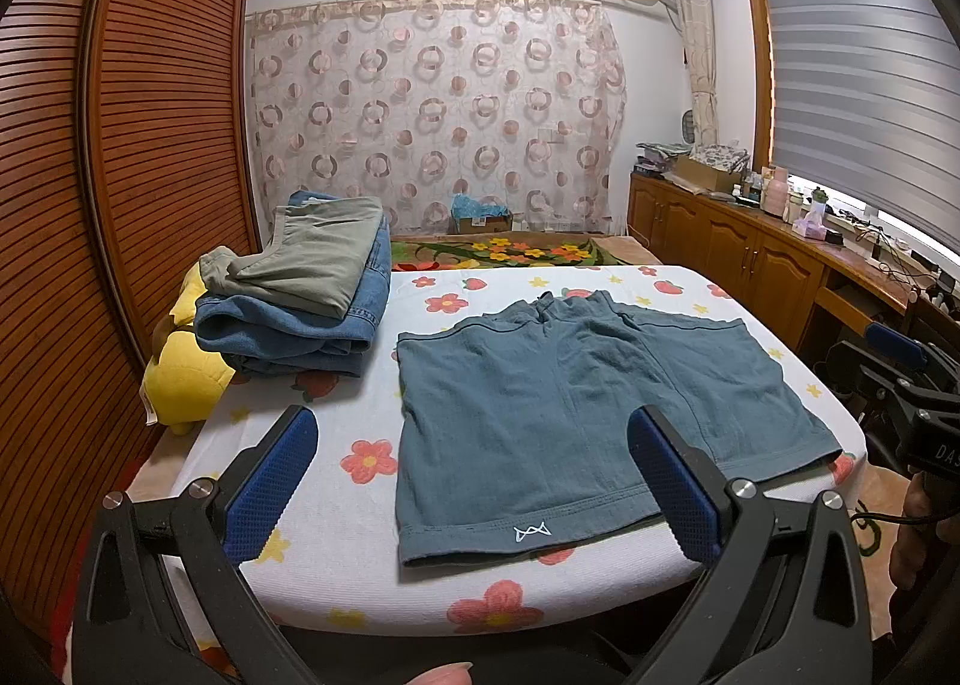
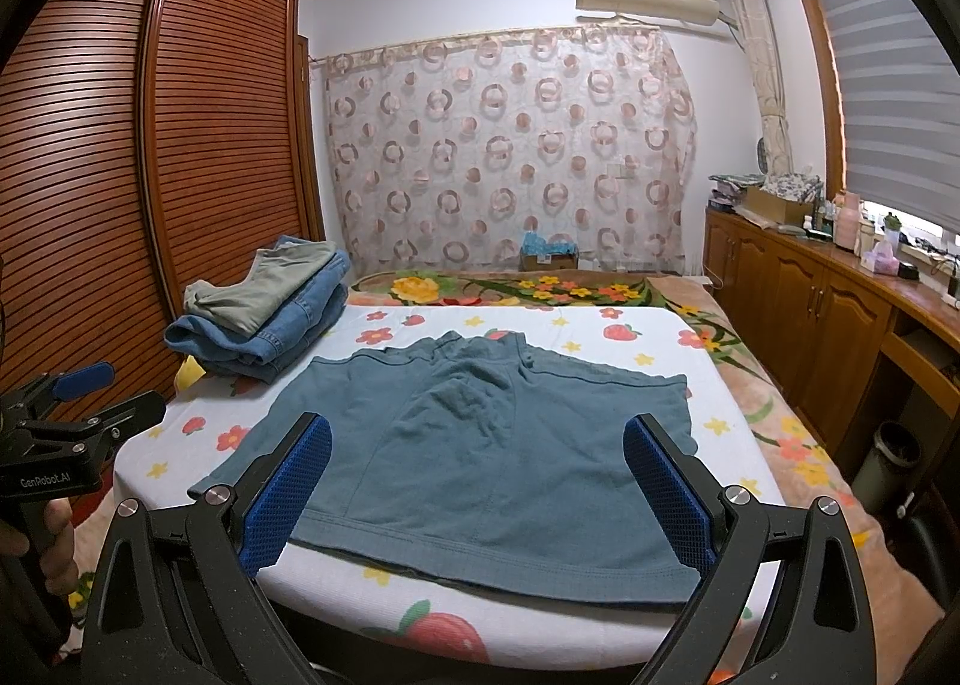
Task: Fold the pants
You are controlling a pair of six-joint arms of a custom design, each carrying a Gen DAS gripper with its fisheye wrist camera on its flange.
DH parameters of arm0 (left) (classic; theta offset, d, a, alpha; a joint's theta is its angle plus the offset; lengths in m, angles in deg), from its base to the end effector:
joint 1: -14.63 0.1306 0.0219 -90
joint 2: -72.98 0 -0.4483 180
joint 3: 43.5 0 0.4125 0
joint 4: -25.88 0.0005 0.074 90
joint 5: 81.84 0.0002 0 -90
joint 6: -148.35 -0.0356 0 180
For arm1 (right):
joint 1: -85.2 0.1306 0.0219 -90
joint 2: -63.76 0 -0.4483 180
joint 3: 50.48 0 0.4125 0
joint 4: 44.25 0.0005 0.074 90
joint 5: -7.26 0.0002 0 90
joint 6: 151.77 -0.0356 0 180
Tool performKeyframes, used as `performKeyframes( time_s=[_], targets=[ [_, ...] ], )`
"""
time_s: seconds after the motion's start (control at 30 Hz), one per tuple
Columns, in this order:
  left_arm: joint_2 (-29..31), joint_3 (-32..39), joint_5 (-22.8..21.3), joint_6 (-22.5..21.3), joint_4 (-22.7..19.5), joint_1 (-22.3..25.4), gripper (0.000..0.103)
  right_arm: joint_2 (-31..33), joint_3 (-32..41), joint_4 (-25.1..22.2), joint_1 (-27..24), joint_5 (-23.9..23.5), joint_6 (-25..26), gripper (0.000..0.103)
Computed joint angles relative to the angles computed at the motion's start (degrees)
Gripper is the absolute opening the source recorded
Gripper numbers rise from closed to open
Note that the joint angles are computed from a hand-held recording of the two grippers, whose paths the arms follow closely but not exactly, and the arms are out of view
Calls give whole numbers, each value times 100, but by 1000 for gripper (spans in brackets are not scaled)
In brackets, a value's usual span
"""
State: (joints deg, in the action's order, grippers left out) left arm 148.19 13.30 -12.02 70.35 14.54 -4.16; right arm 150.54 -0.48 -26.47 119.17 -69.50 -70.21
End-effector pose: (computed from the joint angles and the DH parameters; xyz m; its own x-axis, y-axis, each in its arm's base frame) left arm 0.3749 -0.1151 0.3803 -0.4634 -0.0485 -0.8848 -0.0793 0.9968 -0.0131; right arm 0.3613 0.2330 0.2956 -0.3206 -0.0437 -0.9462 -0.3207 0.9449 0.0650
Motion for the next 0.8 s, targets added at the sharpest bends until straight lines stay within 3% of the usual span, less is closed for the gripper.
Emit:
performKeyframes(
  time_s=[0.37,0.8],
  targets=[
    [-4,47,22,2,-66,6,103,4,33,-74,-8,-8,-17,98],
    [260,62,353,24,-181,134,103,78,157,-349,-39,-32,-86,98]
  ],
)
